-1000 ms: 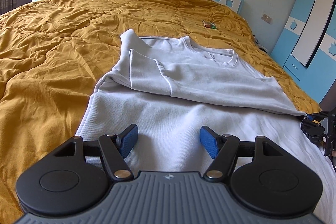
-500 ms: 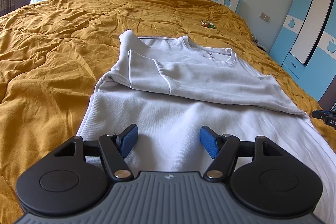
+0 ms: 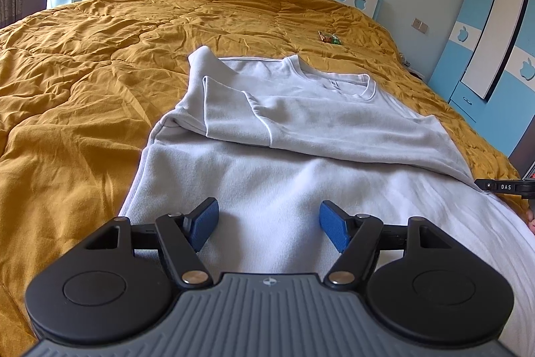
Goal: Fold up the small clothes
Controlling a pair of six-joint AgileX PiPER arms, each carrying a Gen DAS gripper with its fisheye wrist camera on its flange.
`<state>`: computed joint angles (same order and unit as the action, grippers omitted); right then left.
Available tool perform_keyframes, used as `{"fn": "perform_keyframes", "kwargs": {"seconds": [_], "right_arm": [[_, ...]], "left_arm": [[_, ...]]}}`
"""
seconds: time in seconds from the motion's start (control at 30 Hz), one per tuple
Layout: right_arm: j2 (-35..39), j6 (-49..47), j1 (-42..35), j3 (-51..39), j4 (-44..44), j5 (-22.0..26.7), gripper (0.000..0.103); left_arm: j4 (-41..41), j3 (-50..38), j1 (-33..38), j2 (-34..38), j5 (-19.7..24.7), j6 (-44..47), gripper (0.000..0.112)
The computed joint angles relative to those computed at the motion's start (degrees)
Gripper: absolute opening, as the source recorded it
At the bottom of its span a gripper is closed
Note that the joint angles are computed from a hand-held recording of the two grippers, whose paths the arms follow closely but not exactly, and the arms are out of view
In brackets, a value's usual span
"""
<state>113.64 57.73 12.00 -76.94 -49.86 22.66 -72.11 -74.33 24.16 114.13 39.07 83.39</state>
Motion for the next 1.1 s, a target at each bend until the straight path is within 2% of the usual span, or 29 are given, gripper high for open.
{"fn": "perform_keyframes", "kwargs": {"seconds": [0.07,0.17,0.23,0.33,0.37,0.43,0.5,0.63,0.7,0.77,0.83,1.03,1.1], "right_arm": [[-1.1,1.4,0.0,1.0,-0.7,0.7,0.010],[-4.2,5.6,0.7,3.6,-3.7,1.3,0.012],[-8.0,5.7,0.8,5.8,-1.3,0.7,0.013],[-15.3,7.1,1.6,10.8,-0.8,-1.3,0.027],[-17.6,7.0,2.4,11.8,-0.3,-0.5,0.036],[-21.6,0.6,3.7,12.8,7.2,1.8,0.045],[-25.2,-9.0,4.1,13.6,18.7,3.6,0.060],[-34.1,-23.2,5.9,18.9,36.5,6.6,0.073],[-37.6,-24.1,7.5,21.8,40.1,8.7,0.076],[-39.9,-20.7,10.3,23.4,40.2,13.6,0.078],[-42.7,-16.8,12.4,26.0,41.4,16.9,0.078],[-56.8,-21.4,8.7,38.2,59.9,16.2,0.078],[-60.5,-25.4,5.6,41.1,66.7,16.0,0.077]], "left_arm": [[-0.1,0.1,0.0,-0.1,-0.1,0.1,0.081],[1.9,0.0,-0.1,-1.1,-0.5,-2.8,0.081],[4.8,0.0,-1.0,-2.6,-2.7,-6.5,0.080],[13.3,-0.3,-2.8,-4.9,-6.3,-14.9,0.079],[15.8,-0.4,-3.1,-5.4,-6.4,-17.2,0.079],[23.6,-0.6,-3.8,-7.1,-7.2,-24.4,0.079],[28.5,0.7,-4.1,-9.6,-8.2,-28.2,0.079],[35.4,3.3,-4.1,-14.6,-9.4,-32.4,0.079],[41.0,3.8,-4.3,-16.6,-9.2,-36.8,0.079],[50.0,2.6,-4.5,-17.7,-6.6,-45.0,0.079],[56.4,0.0,-3.6,-17.6,-1.3,-51.5,0.079],[47.5,-6.8,8.7,-15.2,16.4,-41.3,0.078],[45.2,-10.4,13.0,-12.5,23.9,-37.8,0.075]]}}
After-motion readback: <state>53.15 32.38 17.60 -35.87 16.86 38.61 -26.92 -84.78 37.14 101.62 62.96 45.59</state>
